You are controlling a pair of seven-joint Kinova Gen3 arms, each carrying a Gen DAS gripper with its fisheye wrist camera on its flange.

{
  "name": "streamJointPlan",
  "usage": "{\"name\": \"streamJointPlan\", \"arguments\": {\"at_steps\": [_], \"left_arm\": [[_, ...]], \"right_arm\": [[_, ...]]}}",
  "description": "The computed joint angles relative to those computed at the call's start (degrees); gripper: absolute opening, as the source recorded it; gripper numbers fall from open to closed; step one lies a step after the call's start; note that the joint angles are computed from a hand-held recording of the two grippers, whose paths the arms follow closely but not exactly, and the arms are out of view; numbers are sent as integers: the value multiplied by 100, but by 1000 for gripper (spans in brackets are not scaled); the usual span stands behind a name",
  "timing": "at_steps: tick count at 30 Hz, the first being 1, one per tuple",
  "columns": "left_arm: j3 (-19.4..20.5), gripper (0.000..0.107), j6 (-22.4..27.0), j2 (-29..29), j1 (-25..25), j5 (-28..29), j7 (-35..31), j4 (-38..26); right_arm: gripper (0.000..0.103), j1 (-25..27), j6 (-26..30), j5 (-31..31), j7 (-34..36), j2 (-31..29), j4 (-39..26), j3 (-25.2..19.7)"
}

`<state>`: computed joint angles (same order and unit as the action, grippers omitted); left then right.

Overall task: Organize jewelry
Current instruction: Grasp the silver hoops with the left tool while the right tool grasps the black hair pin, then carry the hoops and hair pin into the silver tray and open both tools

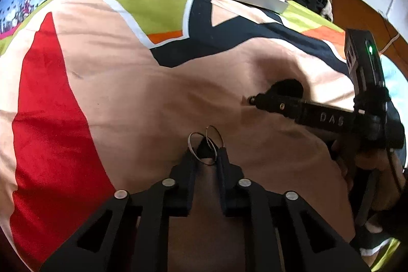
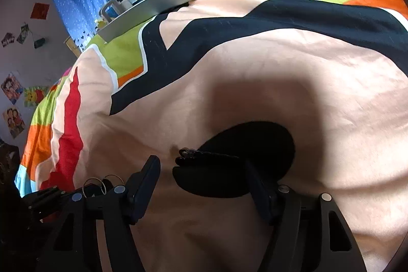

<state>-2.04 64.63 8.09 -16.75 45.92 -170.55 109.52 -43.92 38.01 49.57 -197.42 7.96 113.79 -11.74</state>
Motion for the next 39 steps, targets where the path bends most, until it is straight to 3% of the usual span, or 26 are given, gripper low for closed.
{"name": "streamJointPlan", "arguments": {"at_steps": [8, 15, 19, 32, 39], "left_arm": [[-20, 6, 434, 303, -274, 221, 89, -192], [2, 4, 730, 483, -484, 400, 88, -296], [-7, 3, 766, 438, -546, 479, -16, -251], [-182, 0, 850, 52, -621, 743, -311, -144], [-162, 0, 932, 86, -495, 906, 31, -524]], "right_arm": [[64, -74, 367, -293, 357, 277, -309, 86], [57, -289, 733, -221, 205, 331, -361, 123], [57, -402, 855, -45, -69, 320, -316, 74], [57, -1103, 2034, 669, -832, 369, -597, -247], [56, -1067, 1956, 1107, -997, 222, -605, -298]]}}
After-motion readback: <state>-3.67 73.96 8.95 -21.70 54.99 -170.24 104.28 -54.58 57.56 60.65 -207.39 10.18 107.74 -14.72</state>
